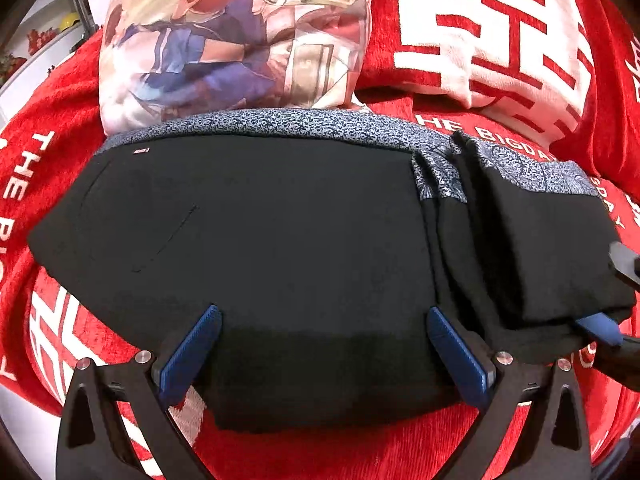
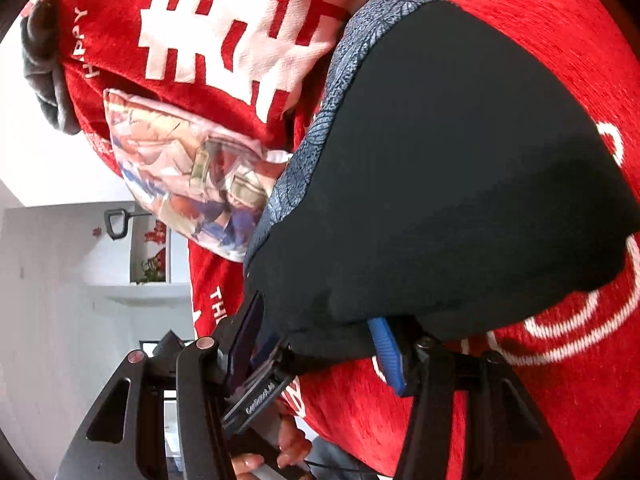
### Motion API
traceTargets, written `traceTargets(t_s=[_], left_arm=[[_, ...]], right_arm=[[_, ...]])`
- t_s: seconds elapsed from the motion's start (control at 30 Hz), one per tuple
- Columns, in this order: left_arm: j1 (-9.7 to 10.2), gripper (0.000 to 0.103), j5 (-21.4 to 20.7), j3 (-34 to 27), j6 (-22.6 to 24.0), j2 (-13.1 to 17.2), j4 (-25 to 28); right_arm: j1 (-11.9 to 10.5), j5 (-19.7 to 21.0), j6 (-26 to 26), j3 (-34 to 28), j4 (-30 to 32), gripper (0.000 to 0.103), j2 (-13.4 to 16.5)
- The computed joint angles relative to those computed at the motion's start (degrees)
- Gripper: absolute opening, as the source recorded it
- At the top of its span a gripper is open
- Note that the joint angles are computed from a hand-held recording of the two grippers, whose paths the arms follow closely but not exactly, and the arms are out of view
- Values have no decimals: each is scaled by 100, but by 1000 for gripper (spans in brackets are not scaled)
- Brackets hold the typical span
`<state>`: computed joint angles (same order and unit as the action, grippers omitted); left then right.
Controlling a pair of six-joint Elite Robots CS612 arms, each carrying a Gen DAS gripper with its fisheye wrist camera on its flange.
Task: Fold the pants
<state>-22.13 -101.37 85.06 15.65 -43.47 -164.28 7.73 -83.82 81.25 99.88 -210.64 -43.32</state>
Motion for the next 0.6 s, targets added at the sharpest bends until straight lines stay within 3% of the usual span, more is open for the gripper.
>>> traceTargets(t_s=[0.03, 0.07, 0.17, 0.27, 0.43, 0.53, 0.6], left_arm=[[15, 103, -67, 10, -10, 15, -109], [18, 103, -51, 17, -13, 9, -110], [70, 103, -69, 41, -26, -32, -120], [128, 103, 7, 87, -31, -41, -365], [189, 103, 121, 82, -93, -51, -335], [202, 103, 170, 112, -80, -89, -283], [201, 103, 167, 138, -36, -125, -332]], right_arm=[[-28, 83, 61, -28, 52, 29, 11], [-50, 170, 203, -36, 61, 8, 15], [-32, 181, 93, 15, -257, 8, -34], [27, 100, -402, 45, 171, 8, -226], [72, 463, -154, -164, 595, 6, 13], [108, 469, -63, -210, 550, 5, 96], [78, 837, -724, -215, 972, 7, -59]])
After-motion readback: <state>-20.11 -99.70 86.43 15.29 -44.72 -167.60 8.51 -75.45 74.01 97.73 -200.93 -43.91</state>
